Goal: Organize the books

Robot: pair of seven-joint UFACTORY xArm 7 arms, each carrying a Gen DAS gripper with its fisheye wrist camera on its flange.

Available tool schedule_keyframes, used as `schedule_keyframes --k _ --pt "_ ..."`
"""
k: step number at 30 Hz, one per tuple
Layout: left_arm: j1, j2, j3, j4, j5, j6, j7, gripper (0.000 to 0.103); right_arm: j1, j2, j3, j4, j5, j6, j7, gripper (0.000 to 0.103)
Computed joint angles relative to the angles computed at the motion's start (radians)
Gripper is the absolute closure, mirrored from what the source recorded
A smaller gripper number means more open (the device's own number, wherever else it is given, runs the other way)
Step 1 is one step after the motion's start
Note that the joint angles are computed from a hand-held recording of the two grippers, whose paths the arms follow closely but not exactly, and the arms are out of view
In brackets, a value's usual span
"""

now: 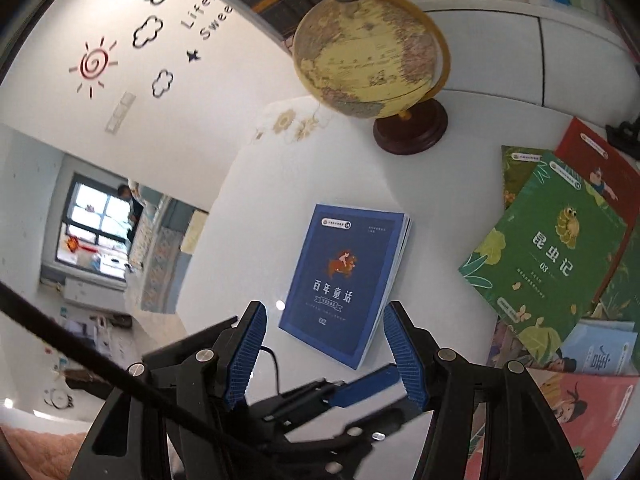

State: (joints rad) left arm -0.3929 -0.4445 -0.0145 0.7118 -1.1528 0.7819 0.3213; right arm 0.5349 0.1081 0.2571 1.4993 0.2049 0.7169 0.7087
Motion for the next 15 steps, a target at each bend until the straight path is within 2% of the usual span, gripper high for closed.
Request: schedule_keyframes --k 4,7,10,12,15 --pt "-0.010 0.015 0.005 0.008 -0.077 0.017 -0.012 0.062 -0.008 -0.042 0.000 -0.070 0.034 -0.064 -0.006 0.044" --pt "0.000 0.007 -0.015 0.010 -0.051 0.000 -0.035 0.062 -0.009 -0.064 -0.004 -0.097 -0.006 -0.066 0.030 0.044" --pt "-0.004 0.022 -0.009 0.022 -0.064 0.022 -0.073 0.062 -0.015 -0.084 -0.007 -0.120 -0.028 -0.065 0.060 0.044" --pt "-0.005 0.020 -0.019 0.020 -0.091 -0.006 -0.074 0.062 -0.016 -0.090 -0.006 -0.125 -0.063 -0.066 0.095 0.044" --pt "-0.012 0.031 -0.031 0.026 -0.107 -0.035 -0.085 0.062 -0.014 -0.091 0.000 -0.139 -0.039 -0.105 0.086 0.044"
